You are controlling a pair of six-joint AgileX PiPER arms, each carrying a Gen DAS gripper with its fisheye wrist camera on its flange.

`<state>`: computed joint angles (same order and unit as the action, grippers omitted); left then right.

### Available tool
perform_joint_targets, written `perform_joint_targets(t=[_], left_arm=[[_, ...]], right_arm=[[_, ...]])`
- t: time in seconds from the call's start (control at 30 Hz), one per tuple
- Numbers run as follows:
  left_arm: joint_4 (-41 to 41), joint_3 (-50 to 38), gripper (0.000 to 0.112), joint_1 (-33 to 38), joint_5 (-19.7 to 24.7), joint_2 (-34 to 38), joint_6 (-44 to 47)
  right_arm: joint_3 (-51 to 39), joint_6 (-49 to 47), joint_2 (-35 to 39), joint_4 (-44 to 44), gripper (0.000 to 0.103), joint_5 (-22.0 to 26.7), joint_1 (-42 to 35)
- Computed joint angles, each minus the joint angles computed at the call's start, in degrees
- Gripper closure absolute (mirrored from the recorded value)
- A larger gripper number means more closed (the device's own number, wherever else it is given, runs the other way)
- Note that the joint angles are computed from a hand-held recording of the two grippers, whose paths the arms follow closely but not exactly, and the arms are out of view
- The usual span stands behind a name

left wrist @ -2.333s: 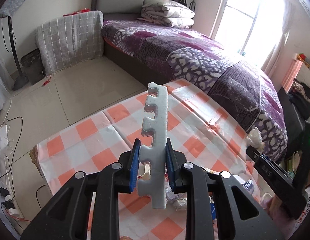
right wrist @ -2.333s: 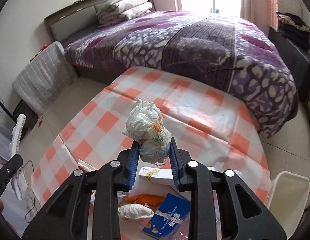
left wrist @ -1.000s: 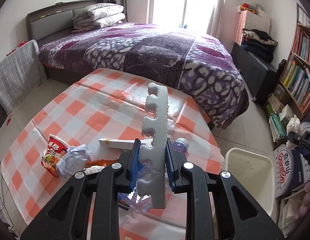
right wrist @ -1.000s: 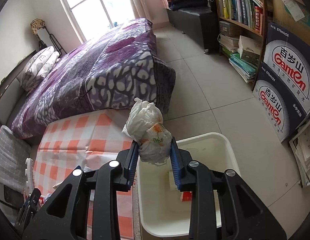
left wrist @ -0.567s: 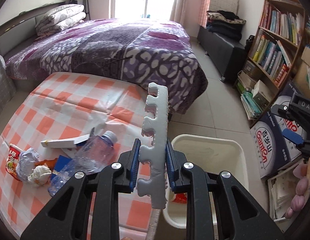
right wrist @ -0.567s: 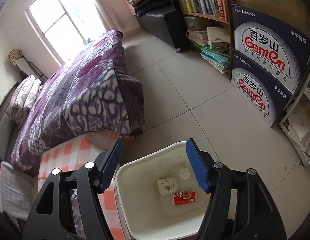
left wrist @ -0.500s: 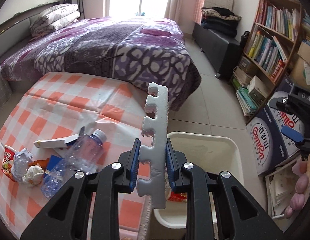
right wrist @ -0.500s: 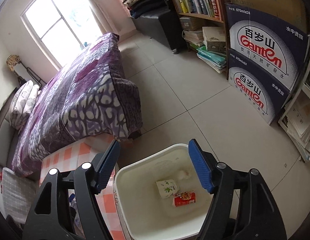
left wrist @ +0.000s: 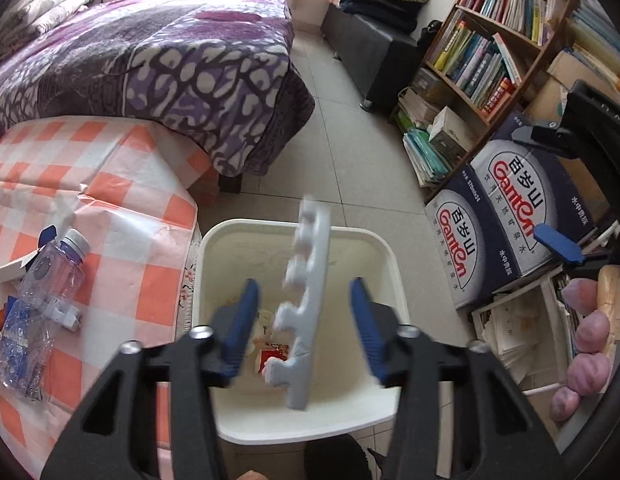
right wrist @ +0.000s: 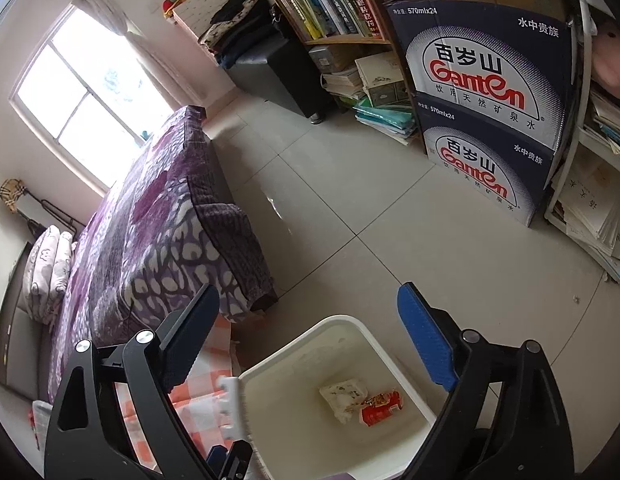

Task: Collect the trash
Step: 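Drop the tissue from the right tool into the bin while the left tool drops the foam strip, then grasp the red-and-white noodle cup with the left tool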

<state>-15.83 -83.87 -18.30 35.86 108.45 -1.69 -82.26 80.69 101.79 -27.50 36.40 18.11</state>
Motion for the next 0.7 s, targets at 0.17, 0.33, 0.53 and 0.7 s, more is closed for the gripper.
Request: perform_joint_targets(t=[0.17,0.33,0.53,0.7], left_arm=[[6.0,1.9,0.059,1.0,-1.3,-2.6,-3.4],[18.0,5.2,0.058,2.7,-3.6,-6.1,-12.1],[32.3,10.2,0.052,6.3,-6.1,-10.0,-22.1],[42.3,13.8,0.044,11.0,-6.3,-12.2,-28.7]], right_arm=[[-1.8,-0.4,1.3,-1.1,0.016,1.0,1.8],[-6.8,-0.7,4.5,-4.0,0.014,4.7,6.2],[-15.6,-4.1,10.4,-6.7,0.012,10.6,12.9],[-24.9,-8.9,16.5,-8.5,0.007,16.2,18.6]])
